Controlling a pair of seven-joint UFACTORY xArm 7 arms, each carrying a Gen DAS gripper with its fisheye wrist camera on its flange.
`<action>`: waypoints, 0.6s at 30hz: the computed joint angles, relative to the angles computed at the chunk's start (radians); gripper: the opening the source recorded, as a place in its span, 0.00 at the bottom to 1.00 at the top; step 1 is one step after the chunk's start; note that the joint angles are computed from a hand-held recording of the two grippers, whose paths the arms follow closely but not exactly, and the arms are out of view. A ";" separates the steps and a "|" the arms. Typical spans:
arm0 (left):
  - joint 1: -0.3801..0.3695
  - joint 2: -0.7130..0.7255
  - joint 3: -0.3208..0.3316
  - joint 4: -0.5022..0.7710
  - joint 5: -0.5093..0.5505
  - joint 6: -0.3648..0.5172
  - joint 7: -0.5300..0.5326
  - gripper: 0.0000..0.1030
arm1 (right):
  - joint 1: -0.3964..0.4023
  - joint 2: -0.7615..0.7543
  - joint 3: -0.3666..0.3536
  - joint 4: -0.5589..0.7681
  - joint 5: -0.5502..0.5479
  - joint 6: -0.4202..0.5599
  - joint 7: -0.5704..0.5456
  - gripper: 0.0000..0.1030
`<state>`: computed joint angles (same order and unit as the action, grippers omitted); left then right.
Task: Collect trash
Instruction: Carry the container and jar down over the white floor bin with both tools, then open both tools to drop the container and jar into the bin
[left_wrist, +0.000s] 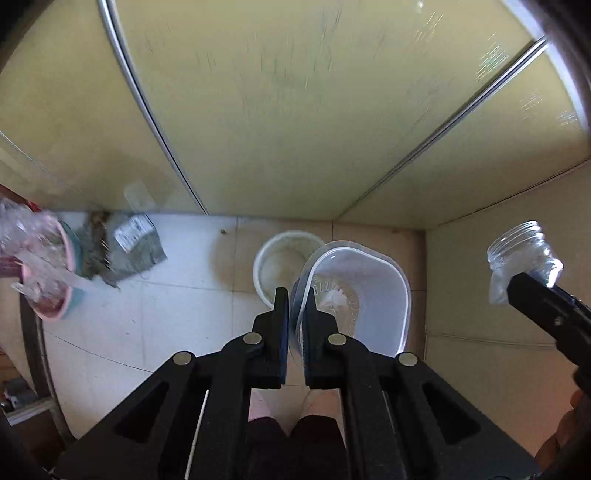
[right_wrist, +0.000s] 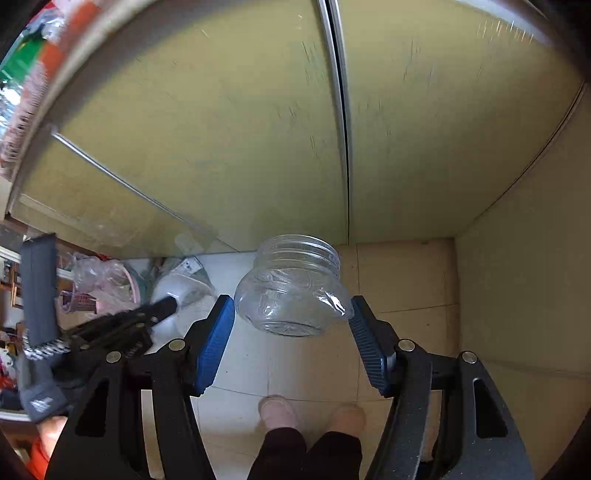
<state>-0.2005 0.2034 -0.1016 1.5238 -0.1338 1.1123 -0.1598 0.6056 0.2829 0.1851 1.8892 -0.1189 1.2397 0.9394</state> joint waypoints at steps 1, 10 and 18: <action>0.000 0.015 -0.001 -0.017 -0.006 -0.020 0.001 0.05 | -0.006 -0.003 0.000 -0.034 0.008 -0.029 -0.005 0.59; 0.011 0.133 -0.016 -0.100 -0.068 -0.194 0.049 0.05 | -0.042 0.013 0.006 -0.206 0.048 -0.244 -0.063 0.59; 0.017 0.173 -0.018 -0.106 -0.074 -0.256 0.072 0.41 | -0.036 0.059 0.002 -0.171 0.035 -0.235 -0.135 0.65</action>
<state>-0.1832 0.3762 -0.1196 1.4177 -0.2076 0.8565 -0.0882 0.5695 0.3415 0.1868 1.7184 -0.0841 1.0049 0.8047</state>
